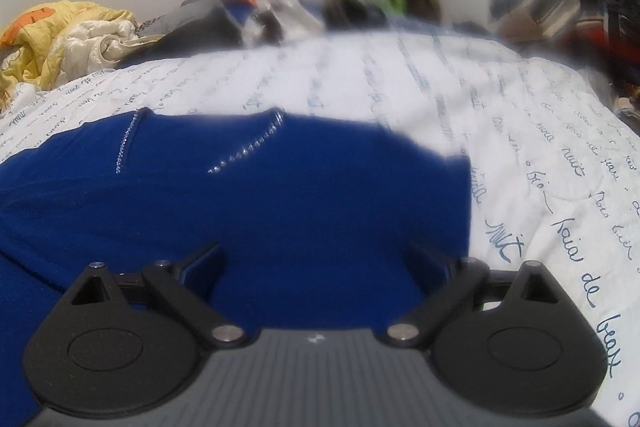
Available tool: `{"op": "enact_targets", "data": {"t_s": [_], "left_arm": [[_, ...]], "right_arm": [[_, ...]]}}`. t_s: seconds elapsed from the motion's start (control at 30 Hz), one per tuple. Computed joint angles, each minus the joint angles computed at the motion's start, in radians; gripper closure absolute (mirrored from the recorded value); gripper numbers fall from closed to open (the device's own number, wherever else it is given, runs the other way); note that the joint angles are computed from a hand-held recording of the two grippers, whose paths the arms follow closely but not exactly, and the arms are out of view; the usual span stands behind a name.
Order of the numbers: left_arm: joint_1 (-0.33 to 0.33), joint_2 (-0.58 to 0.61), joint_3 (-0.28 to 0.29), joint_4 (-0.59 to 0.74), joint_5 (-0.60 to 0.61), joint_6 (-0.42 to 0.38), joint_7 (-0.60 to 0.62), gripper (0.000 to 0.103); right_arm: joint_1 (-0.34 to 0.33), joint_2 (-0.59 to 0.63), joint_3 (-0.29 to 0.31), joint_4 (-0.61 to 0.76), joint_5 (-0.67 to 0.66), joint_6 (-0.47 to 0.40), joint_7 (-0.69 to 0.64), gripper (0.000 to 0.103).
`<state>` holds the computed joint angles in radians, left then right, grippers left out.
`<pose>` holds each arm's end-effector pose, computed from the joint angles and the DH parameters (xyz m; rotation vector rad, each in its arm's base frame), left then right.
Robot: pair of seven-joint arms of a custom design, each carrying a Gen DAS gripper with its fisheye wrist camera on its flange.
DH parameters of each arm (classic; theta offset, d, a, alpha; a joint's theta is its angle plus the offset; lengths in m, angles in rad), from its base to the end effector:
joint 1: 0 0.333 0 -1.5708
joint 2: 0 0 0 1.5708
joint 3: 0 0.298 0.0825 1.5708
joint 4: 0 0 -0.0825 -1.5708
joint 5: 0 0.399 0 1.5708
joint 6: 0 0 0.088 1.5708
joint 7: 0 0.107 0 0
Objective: Fold small clothes
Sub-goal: 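Move the left tool to the other sweater sleeve, then grasp the sleeve with the left tool and fold it across the back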
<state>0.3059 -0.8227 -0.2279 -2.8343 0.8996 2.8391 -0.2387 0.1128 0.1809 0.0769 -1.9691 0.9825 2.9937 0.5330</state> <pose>0.3708 -0.0079 0.4617 -2.2285 0.5143 -0.8954 0.6350 0.0594 0.4295 -1.8530 1.3632 -0.6250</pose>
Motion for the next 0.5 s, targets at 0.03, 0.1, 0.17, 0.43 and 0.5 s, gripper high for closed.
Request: {"op": "enact_targets", "data": {"t_s": [0.03, 0.1, 0.17, 0.43, 0.5], "left_arm": [[0.027, -0.014, 0.043, -0.023, -0.021, 0.018, -0.031, 0.003], [0.093, -0.024, 0.114, -0.062, -0.078, 0.077, -0.094, 0.007], [0.178, 0.031, 0.161, -0.081, -0.101, 0.239, -0.134, 0.013], [0.152, 0.283, 0.240, 0.041, -0.209, 0.313, -0.007, 0.072], [0.145, 0.302, 0.238, 0.062, -0.223, 0.286, 0.041, 0.092]], "right_arm": [[0.000, 0.000, 0.000, 0.000, 0.000, 0.001, 0.000, 0.004], [0.000, 0.000, 0.000, 0.000, 0.000, 0.002, 0.000, 0.004], [0.001, 0.001, 0.001, -0.001, 0.002, 0.005, -0.001, 0.004], [0.001, 0.000, 0.001, -0.002, 0.002, 0.006, -0.001, 0.004], [0.000, 0.000, 0.001, -0.002, 0.002, 0.005, -0.002, 0.004]]}}
